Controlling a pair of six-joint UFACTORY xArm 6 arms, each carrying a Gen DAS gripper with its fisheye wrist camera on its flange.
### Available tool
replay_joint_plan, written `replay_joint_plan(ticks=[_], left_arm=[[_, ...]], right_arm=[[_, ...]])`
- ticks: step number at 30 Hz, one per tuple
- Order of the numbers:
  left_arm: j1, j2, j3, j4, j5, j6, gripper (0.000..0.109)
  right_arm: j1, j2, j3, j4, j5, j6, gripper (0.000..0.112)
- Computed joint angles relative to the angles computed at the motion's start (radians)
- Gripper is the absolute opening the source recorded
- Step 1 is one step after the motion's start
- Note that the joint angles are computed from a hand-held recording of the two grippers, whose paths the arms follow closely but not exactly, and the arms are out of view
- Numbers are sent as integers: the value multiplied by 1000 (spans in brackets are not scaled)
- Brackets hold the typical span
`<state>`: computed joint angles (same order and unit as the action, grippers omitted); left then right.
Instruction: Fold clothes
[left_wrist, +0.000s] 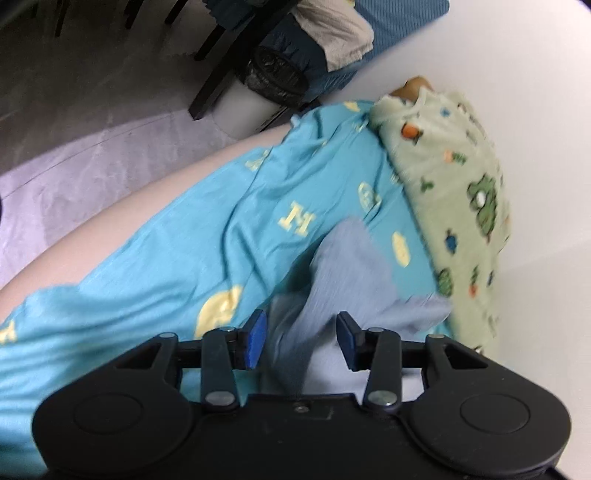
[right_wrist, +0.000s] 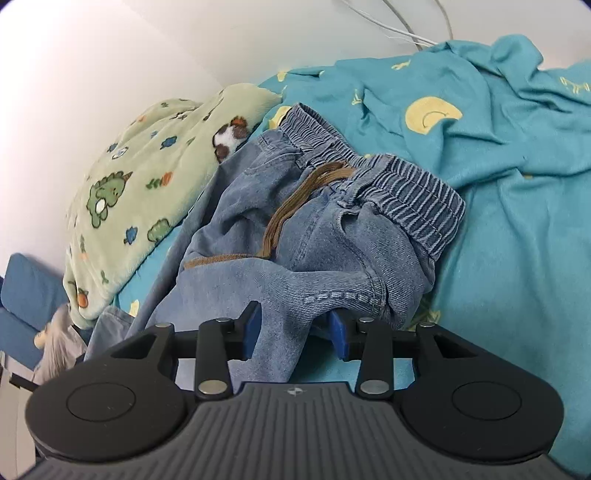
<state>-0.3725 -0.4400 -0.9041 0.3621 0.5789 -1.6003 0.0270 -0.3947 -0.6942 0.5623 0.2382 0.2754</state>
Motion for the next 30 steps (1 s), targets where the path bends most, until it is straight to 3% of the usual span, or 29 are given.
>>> replay_joint_plan(ticks=[5, 7, 11, 22, 27, 30], left_arm=[[78, 137, -113, -183, -45, 273, 40], [103, 234, -204, -325, -6, 441, 41], [148, 384, -329, -437, 30, 559, 39], [164, 673, -598, -541, 90, 705, 37], [159, 712, -620, -575, 81, 739, 10], [145, 673, -577, -469, 30, 668, 6]], right_arm=[[0, 28, -19, 9, 22, 19, 43], [3, 38, -23, 14, 21, 20, 43], [9, 54, -26, -17, 17, 34, 43], [30, 135, -62, -141, -3, 106, 49], [30, 149, -62, -197, -18, 146, 49], [31, 162, -68, -260, -22, 194, 49]])
